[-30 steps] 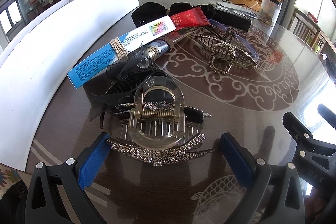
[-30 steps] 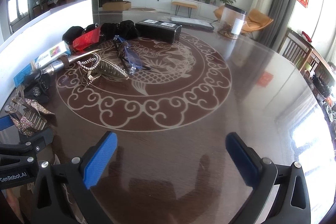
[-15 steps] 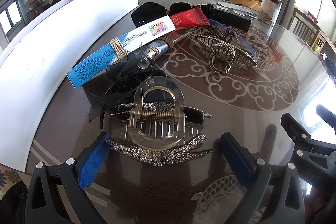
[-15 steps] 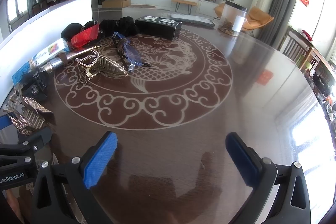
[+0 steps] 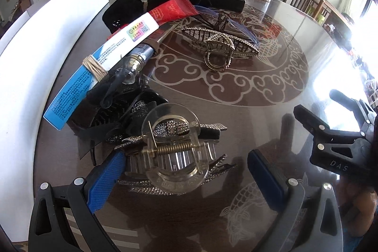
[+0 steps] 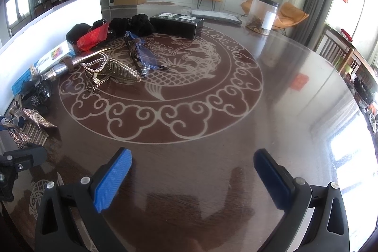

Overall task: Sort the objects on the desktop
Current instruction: 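Grasp the gold rhinestone hair clip with the right gripper and lift it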

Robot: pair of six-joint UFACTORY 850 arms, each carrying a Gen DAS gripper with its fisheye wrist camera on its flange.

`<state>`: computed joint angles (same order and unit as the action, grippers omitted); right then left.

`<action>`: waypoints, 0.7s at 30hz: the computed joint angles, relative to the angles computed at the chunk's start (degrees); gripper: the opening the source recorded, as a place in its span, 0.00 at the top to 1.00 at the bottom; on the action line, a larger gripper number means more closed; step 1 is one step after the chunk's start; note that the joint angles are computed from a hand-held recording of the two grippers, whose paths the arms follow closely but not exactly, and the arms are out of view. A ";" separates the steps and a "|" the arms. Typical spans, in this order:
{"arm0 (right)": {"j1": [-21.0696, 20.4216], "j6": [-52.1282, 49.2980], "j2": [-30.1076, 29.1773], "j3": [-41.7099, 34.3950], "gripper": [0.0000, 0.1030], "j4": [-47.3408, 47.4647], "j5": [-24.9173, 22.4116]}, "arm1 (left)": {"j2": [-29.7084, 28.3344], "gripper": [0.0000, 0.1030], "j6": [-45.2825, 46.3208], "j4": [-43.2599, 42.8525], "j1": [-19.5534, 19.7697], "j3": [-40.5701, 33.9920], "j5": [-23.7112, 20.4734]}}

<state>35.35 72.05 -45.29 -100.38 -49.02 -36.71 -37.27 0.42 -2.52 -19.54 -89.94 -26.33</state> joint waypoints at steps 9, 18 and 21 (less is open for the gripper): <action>-3.18 -18.47 1.51 1.62 0.00 18.34 11.96 | -0.66 0.00 -9.81 8.18 -0.55 0.03 3.47; -3.89 -72.09 -9.02 -15.40 0.00 50.62 9.85 | 1.42 0.00 -30.27 21.31 0.78 3.64 4.54; -4.37 -81.12 -16.00 -27.59 0.00 53.92 2.68 | 1.50 0.00 -32.35 22.80 0.93 3.72 4.59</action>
<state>30.98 -9.07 -61.29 -127.97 4.89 -34.03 -35.77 -31.93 20.27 -18.61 -86.22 -21.74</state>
